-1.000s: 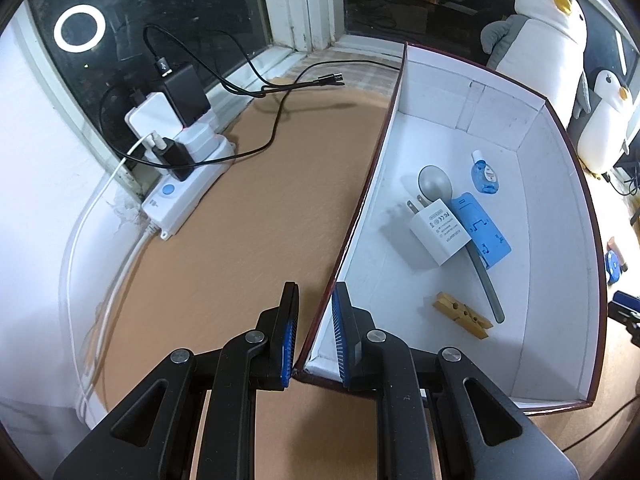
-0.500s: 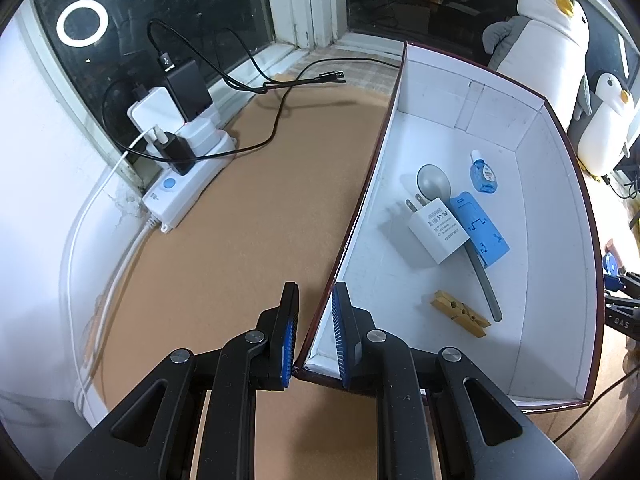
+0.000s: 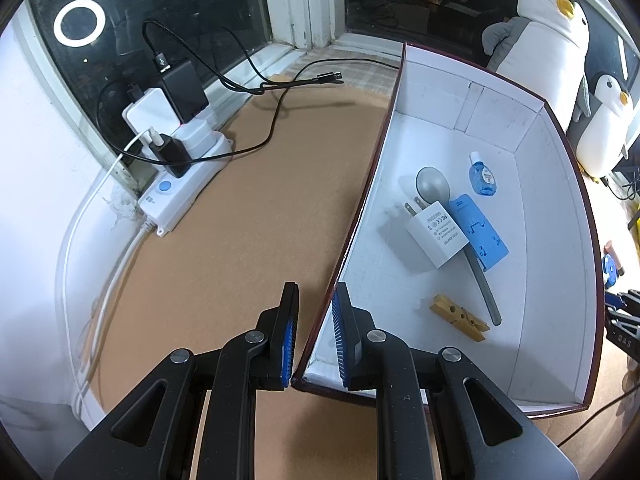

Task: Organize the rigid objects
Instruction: 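Close the right gripper on the patterned lighter and lift it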

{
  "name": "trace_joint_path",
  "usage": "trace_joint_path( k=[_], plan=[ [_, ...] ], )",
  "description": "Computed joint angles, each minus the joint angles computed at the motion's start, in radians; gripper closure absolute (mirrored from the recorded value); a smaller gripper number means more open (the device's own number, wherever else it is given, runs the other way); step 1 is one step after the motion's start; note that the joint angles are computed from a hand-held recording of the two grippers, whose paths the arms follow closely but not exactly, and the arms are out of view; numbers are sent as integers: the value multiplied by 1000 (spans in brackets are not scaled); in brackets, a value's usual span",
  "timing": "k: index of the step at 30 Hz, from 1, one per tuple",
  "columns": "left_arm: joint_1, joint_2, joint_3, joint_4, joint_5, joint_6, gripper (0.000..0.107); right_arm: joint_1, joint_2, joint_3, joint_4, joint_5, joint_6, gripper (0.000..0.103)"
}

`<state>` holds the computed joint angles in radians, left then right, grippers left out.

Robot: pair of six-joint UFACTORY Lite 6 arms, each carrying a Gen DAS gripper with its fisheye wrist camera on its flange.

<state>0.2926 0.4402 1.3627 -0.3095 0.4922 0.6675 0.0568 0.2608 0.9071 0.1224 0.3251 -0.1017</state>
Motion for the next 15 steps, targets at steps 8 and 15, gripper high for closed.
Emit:
trace_joint_path(
  k=[8,15],
  plan=[
    [-3,43,45,-22,11,18,90,-9,-142,-75,56,30,-14,82],
    [-6,84,92,-45,29,41,90,37,-205,32,18,119,49,82]
  ],
)
